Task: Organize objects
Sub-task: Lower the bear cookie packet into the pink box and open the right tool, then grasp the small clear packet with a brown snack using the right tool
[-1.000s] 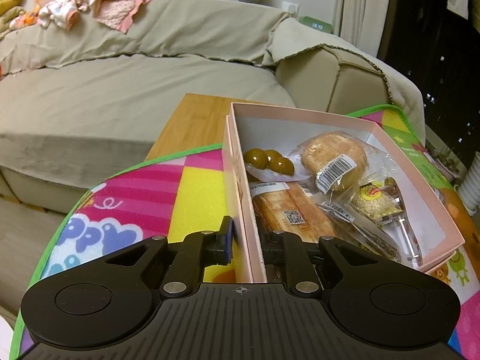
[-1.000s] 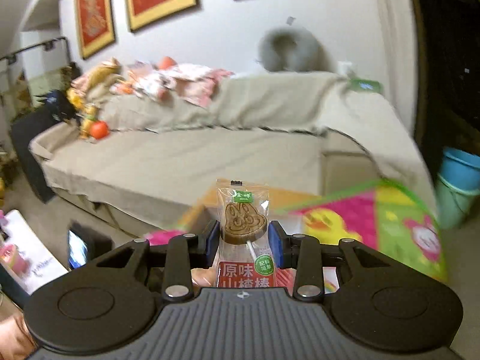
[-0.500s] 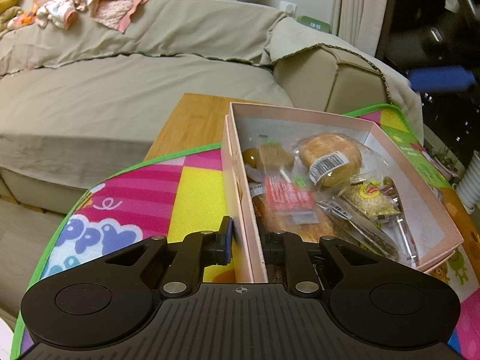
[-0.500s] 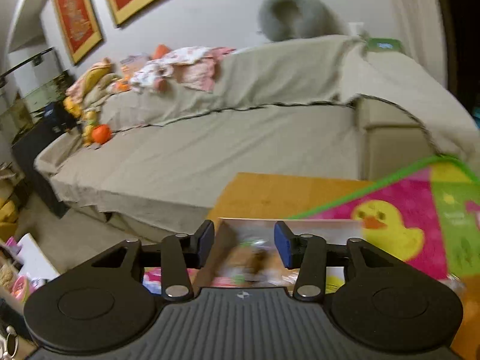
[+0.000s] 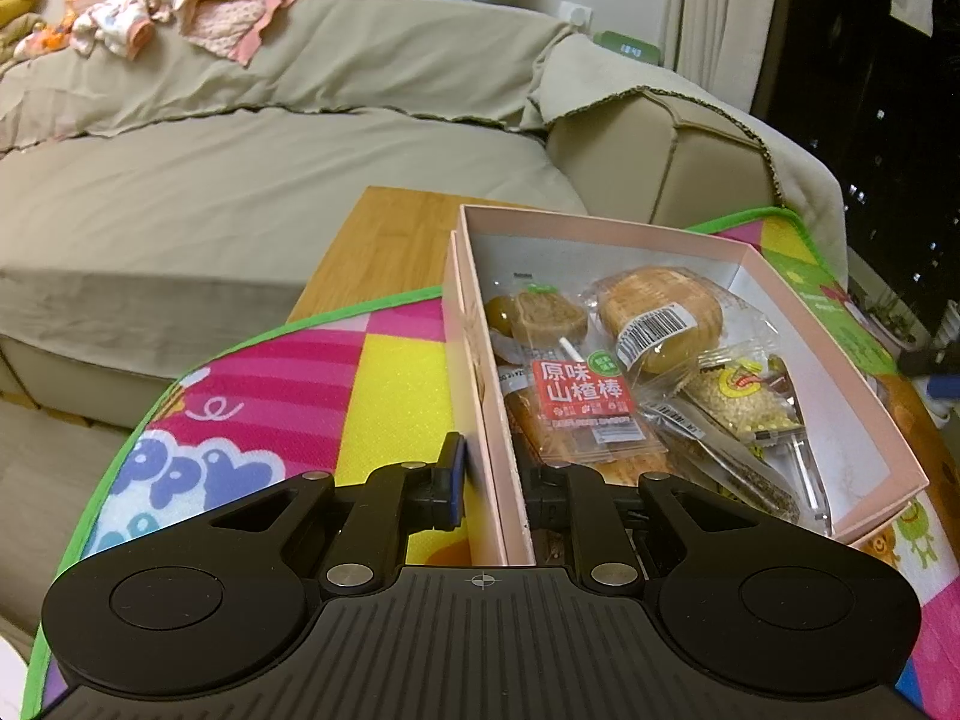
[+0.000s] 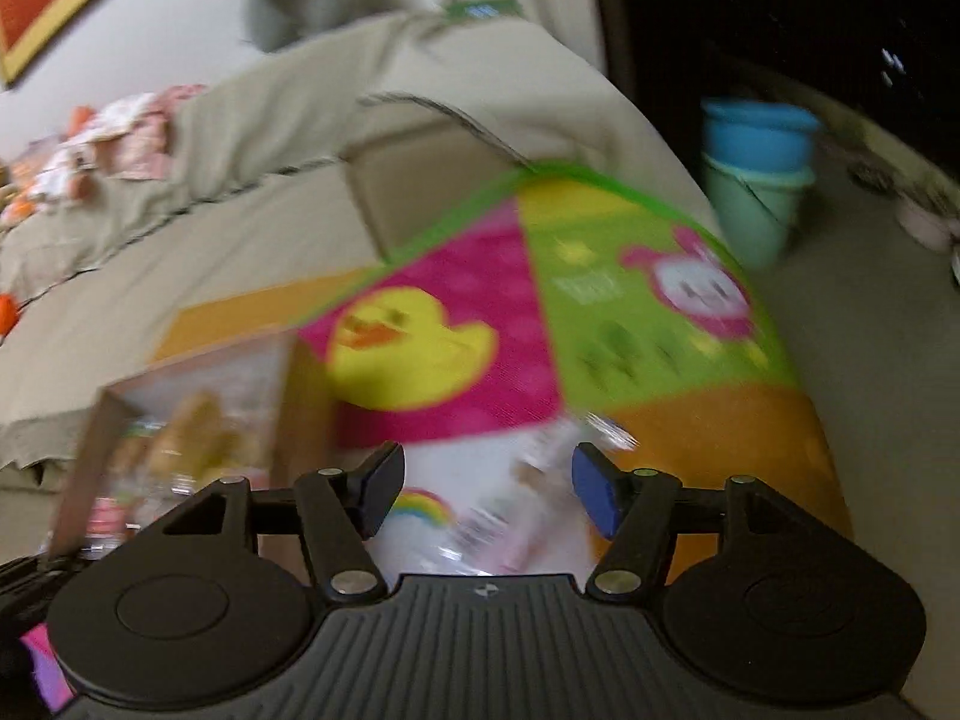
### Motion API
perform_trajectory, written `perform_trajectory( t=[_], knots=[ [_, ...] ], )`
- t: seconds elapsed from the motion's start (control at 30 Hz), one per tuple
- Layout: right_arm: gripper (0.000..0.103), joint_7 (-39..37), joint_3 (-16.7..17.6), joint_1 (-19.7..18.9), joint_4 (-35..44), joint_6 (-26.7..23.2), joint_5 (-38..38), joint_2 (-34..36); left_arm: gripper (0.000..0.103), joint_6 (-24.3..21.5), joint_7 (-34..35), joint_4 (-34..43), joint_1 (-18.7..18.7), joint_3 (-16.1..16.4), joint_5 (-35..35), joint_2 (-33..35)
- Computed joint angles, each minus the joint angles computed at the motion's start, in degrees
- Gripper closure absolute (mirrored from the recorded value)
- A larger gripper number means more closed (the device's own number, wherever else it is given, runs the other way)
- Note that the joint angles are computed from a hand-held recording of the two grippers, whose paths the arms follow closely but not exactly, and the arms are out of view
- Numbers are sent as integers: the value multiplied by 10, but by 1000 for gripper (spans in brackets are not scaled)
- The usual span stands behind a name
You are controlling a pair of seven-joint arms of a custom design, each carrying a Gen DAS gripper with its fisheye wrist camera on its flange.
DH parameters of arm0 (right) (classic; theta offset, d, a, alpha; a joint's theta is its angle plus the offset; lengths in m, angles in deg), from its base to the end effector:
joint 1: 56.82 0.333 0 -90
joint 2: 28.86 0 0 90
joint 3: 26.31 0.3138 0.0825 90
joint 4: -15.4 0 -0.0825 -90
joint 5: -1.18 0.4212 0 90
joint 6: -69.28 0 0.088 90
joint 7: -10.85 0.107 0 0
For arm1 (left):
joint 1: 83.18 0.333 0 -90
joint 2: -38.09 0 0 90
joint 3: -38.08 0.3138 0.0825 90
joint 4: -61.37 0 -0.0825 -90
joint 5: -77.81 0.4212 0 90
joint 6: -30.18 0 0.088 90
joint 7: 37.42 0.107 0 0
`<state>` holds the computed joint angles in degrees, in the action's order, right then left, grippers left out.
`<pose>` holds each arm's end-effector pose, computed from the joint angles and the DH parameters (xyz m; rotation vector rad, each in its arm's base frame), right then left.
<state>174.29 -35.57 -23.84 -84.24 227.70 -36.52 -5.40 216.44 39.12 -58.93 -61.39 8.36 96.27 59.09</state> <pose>0.6496 0.3279 0.3849 -1.4779 1.9852 -0.5685 0.6445 -0.1021 0.3373 -1.6713 1.9070 -0.9842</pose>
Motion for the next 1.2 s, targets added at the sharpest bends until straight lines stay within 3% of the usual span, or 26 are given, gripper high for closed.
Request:
perform_trajectory(
  t=[0.2,0.33,0.47,0.6,0.63,0.93,1.2],
  knots=[
    [37,-24,10,-21,38,-15,69,52,87,-1,-4,1,-31,31,0,-6],
    [32,-16,-25,11,75,-25,56,87,88,-2,-5,6,-48,48,-3,-5],
    [32,-33,-34,23,117,-42,44,117,89,-3,-6,10,-67,66,-5,-4],
    [56,-65,-45,43,135,-72,9,129,89,-5,2,9,-60,59,-5,-4],
    [63,-71,-44,44,124,-65,-1,121,89,-4,3,9,-58,56,-6,-3],
    [65,-102,-1,29,-28,-33,-4,-3,89,-1,8,5,-46,48,-5,-3],
    [65,-33,49,3,-138,11,-62,-133,89,1,2,6,-47,47,-5,-2]
  ],
)
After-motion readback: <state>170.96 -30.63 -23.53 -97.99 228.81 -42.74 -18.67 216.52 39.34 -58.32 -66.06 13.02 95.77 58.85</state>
